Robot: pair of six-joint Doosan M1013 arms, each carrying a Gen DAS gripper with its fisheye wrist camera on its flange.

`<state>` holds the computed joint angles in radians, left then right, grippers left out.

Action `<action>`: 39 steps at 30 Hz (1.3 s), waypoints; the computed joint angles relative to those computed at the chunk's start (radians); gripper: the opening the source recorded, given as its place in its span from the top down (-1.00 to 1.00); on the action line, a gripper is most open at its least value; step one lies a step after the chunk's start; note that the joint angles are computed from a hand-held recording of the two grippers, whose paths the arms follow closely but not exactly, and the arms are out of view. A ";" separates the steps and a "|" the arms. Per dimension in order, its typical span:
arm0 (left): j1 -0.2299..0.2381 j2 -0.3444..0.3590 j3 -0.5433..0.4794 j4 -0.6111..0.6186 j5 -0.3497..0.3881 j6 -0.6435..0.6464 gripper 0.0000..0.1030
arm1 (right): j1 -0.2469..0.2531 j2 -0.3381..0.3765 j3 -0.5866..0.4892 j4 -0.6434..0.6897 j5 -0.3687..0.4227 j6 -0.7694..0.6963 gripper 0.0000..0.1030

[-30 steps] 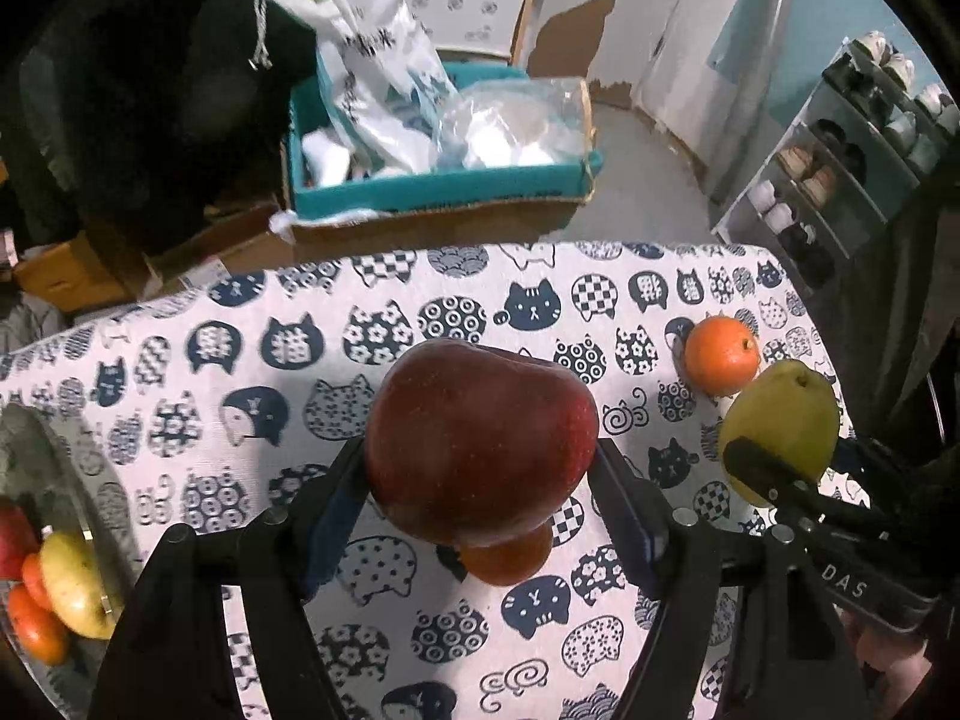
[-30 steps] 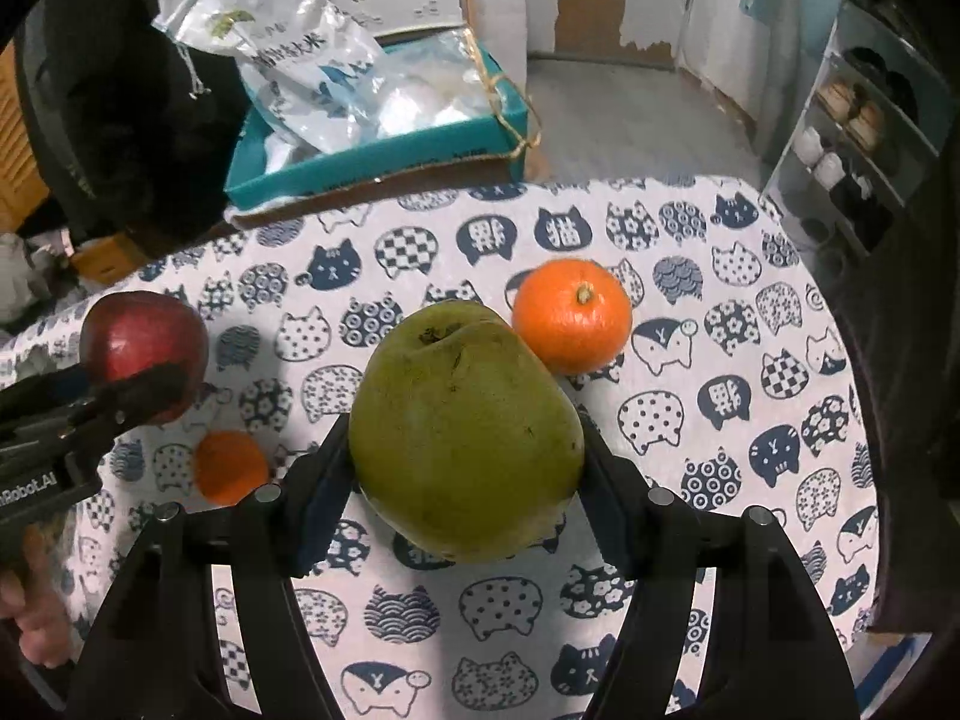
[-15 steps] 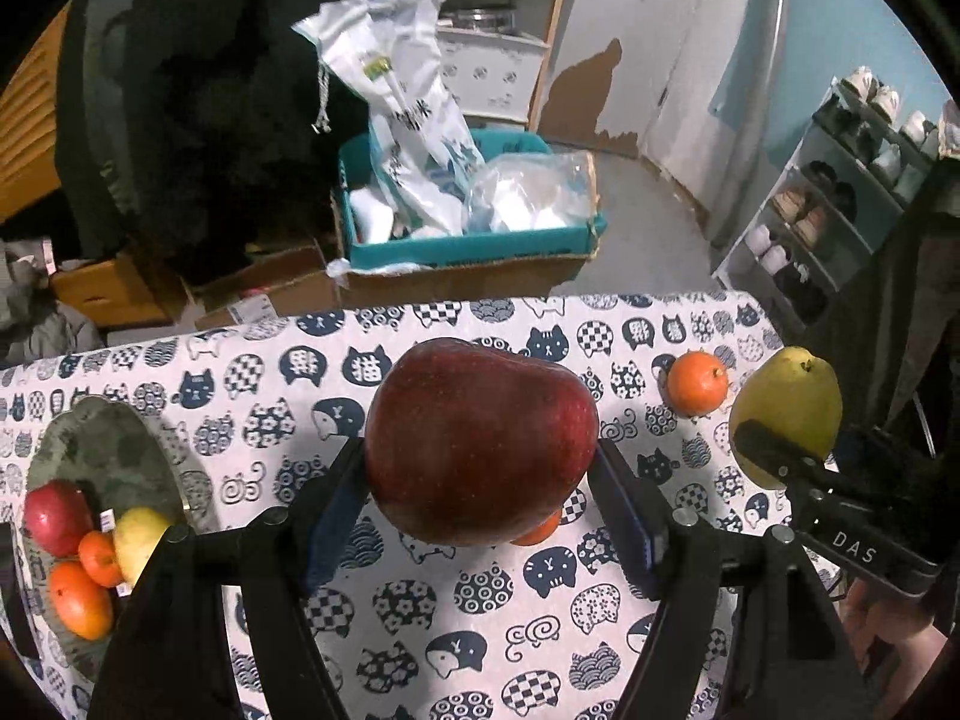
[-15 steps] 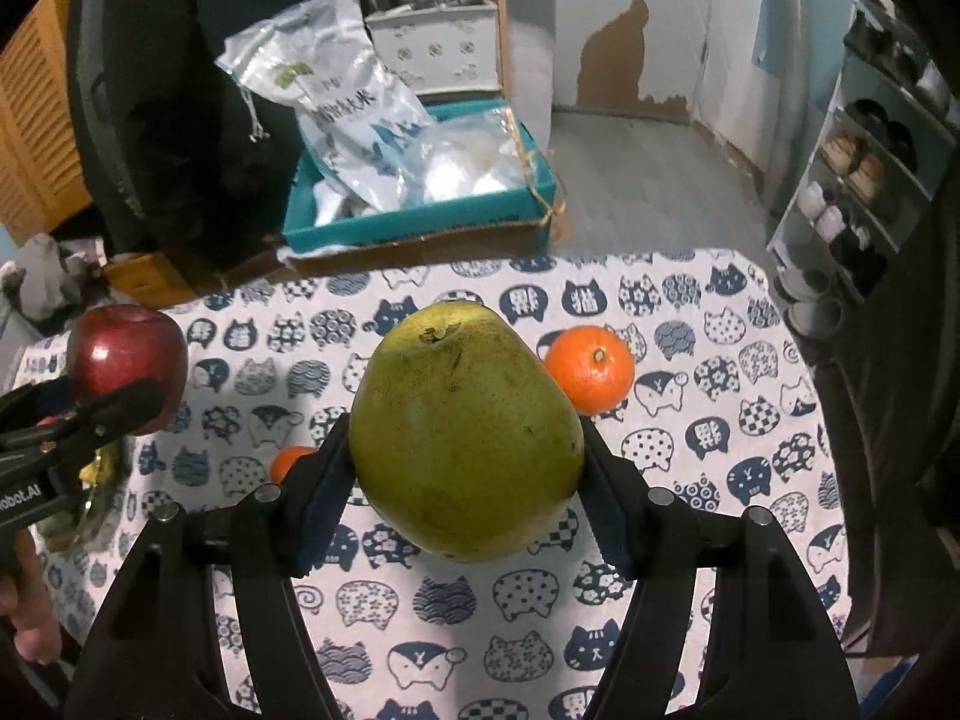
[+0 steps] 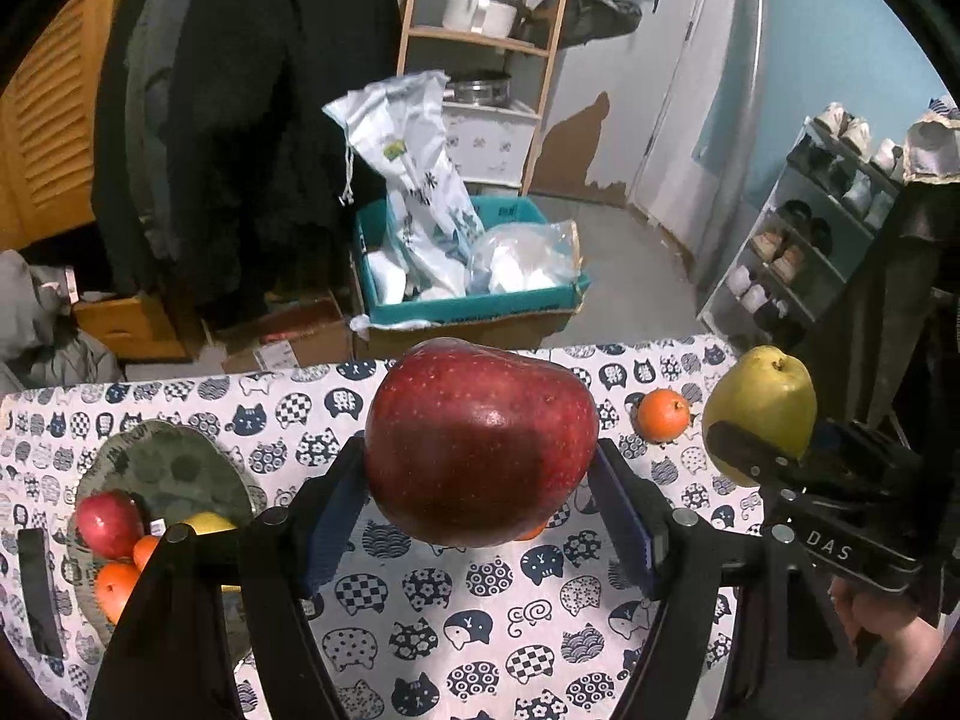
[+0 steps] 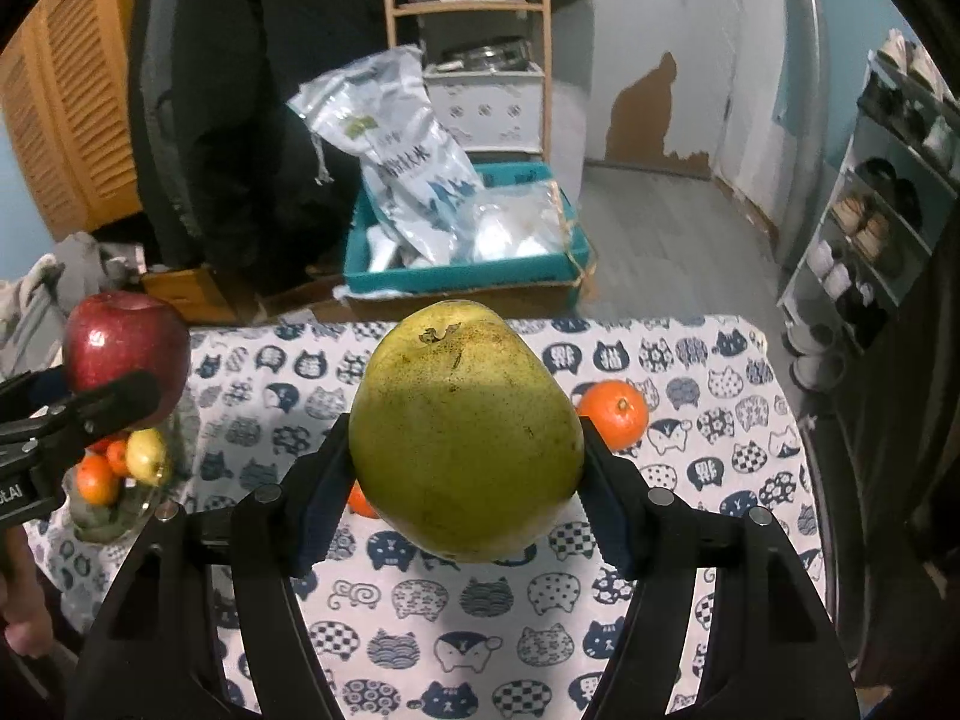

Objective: Organize fruits

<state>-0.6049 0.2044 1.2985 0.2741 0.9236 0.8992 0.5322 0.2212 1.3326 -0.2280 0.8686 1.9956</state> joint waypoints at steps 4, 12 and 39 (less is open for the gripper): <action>-0.005 -0.024 0.018 0.031 -0.003 -0.025 -0.46 | 0.012 -0.009 -0.003 0.000 -0.011 -0.014 -0.34; -0.002 -0.072 0.063 0.079 0.007 -0.069 -0.46 | 0.034 -0.011 -0.021 0.018 -0.033 -0.042 -0.34; 0.085 -0.188 0.208 0.168 0.036 -0.239 -0.46 | 0.134 0.111 -0.185 0.154 -0.008 -0.206 -0.34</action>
